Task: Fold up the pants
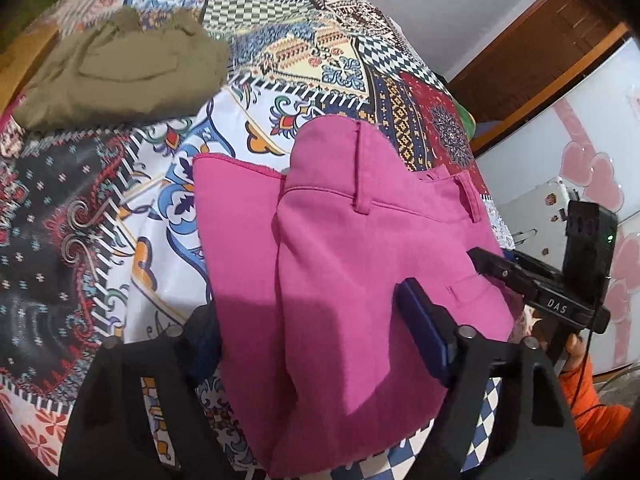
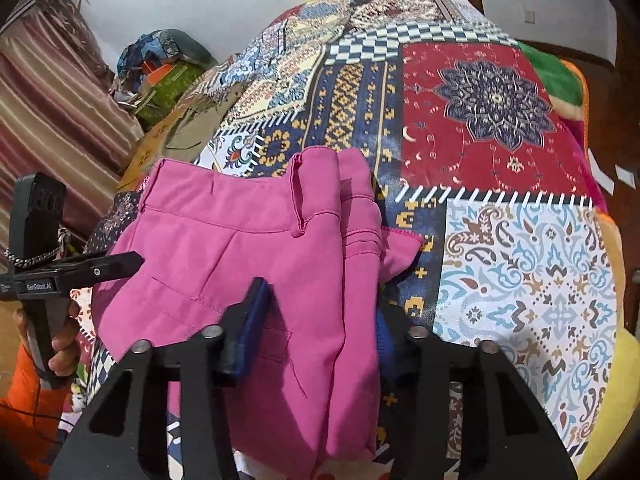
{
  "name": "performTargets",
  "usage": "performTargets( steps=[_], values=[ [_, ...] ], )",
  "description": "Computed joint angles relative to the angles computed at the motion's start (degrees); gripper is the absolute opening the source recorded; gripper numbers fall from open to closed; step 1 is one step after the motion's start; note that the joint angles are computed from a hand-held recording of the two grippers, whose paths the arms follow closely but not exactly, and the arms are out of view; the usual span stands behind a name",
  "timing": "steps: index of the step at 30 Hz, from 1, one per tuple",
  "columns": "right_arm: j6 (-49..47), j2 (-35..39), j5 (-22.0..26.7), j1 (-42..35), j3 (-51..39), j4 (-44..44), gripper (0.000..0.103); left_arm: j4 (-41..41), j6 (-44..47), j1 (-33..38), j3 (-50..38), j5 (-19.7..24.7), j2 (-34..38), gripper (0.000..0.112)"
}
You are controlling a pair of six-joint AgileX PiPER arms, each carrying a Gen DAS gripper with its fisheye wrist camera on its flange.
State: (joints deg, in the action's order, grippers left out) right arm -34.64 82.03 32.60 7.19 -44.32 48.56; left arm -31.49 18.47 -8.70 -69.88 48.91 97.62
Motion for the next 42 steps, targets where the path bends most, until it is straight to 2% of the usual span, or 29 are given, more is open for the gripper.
performTargets(
  steps=[1, 4, 9, 14, 21, 31, 42],
  values=[
    [-0.30, -0.43, -1.09, 0.55, 0.27, -0.11, 0.031, 0.44, -0.19, -0.27, 0.23, -0.21, -0.51, 0.074],
    [1.00, -1.24, -2.56, 2.10, 0.28, -1.73, 0.024, -2.18, 2.34, 0.08, 0.57, 0.87, -1.01, 0.054],
    [0.38, -1.97, -3.30, 2.43, 0.39, -0.58, 0.017, -2.59, 2.42, -0.47, 0.44, 0.97, -1.18, 0.043],
    [1.31, -4.19, -2.66, 2.08, 0.40, -1.26, 0.013, -2.18, 1.76, -0.45, 0.60, 0.40, -3.16, 0.021],
    [7.30, -7.58, -2.75, 3.88, -0.57, -6.23, 0.012, 0.22, 1.48, -2.05, 1.56, -1.18, -7.48, 0.017],
    [16.57, -11.81, -2.86, 7.17, -4.37, -14.26, 0.012, -0.40, 1.31, -0.21, 0.30, 0.02, -13.12, 0.016],
    [31.28, -8.11, -6.20, 16.30, -16.05, -30.52, 0.012, -3.09, 4.48, 7.93, -8.12, 3.18, -13.99, 0.016]
  ],
)
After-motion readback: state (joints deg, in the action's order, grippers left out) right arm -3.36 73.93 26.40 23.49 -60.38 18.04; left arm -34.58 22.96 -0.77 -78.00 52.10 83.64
